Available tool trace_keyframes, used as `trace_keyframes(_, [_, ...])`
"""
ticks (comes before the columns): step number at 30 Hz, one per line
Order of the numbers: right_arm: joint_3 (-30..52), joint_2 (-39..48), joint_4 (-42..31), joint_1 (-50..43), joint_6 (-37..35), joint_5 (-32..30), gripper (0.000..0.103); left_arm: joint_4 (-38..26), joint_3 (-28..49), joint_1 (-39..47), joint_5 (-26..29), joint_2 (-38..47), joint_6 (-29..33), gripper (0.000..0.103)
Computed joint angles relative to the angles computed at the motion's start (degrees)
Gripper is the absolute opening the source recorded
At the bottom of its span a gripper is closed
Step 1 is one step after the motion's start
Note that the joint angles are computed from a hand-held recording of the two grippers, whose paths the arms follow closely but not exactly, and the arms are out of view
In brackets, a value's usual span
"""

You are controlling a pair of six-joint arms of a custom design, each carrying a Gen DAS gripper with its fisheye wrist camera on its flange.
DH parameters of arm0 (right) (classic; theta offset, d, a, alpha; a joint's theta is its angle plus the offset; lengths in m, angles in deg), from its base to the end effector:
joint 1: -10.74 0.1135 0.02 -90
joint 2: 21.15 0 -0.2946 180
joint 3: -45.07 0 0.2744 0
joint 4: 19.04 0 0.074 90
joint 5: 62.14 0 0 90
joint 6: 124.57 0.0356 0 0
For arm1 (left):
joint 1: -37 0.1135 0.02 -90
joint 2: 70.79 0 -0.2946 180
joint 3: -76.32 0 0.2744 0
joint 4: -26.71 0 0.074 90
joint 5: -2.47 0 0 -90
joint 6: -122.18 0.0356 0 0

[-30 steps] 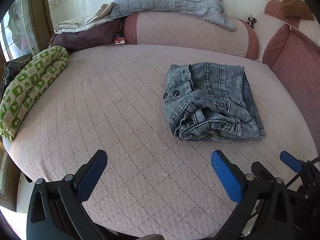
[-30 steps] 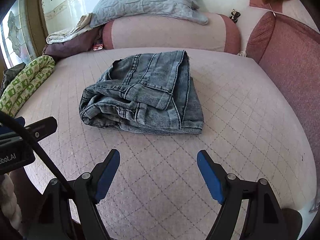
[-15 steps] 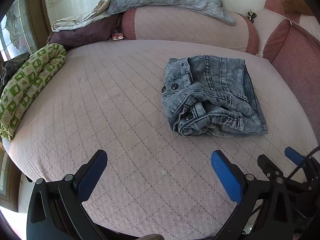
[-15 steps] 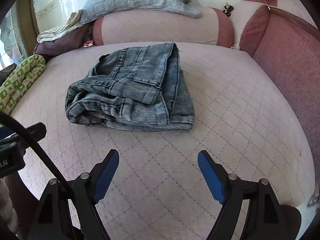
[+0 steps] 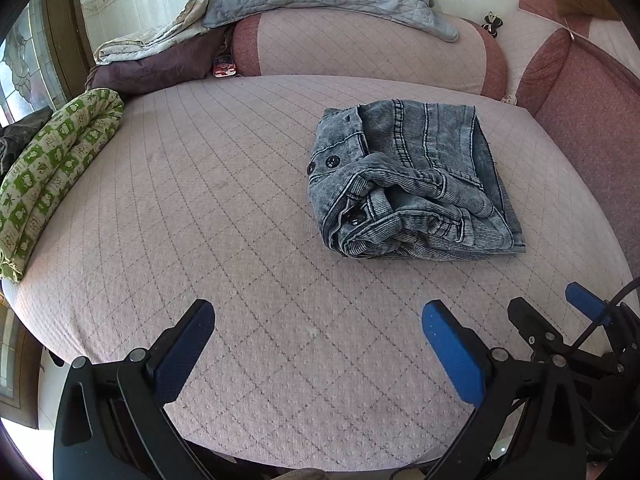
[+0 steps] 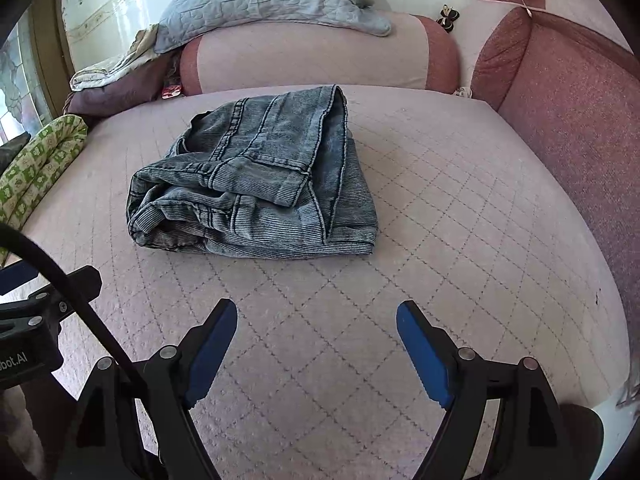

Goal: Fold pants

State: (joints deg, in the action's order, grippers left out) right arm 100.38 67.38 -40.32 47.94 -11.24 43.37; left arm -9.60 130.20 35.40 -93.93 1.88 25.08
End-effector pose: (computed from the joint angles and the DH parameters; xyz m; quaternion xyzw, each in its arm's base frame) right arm 0.2486 0.1768 0.1695 -0.0731 0.9417 0.0412 0.3257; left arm 0.2546 -0.0031 0.2166 -0.0624 0.9506 0.0304 0.3026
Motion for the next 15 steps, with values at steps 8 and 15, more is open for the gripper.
trace_keyframes(8, [-0.3, -0.7, 0.0, 1.1, 0.2, 0.5, 0.086, -0.3, -0.2, -0.7, 0.1, -0.2, -0.4, 0.103])
trace_keyframes(15, [-0.4, -0.6, 0.1, 1.2, 0.7, 0.5, 0.086, 0.1, -0.5, -1.1, 0.3, 0.3, -0.9, 0.103])
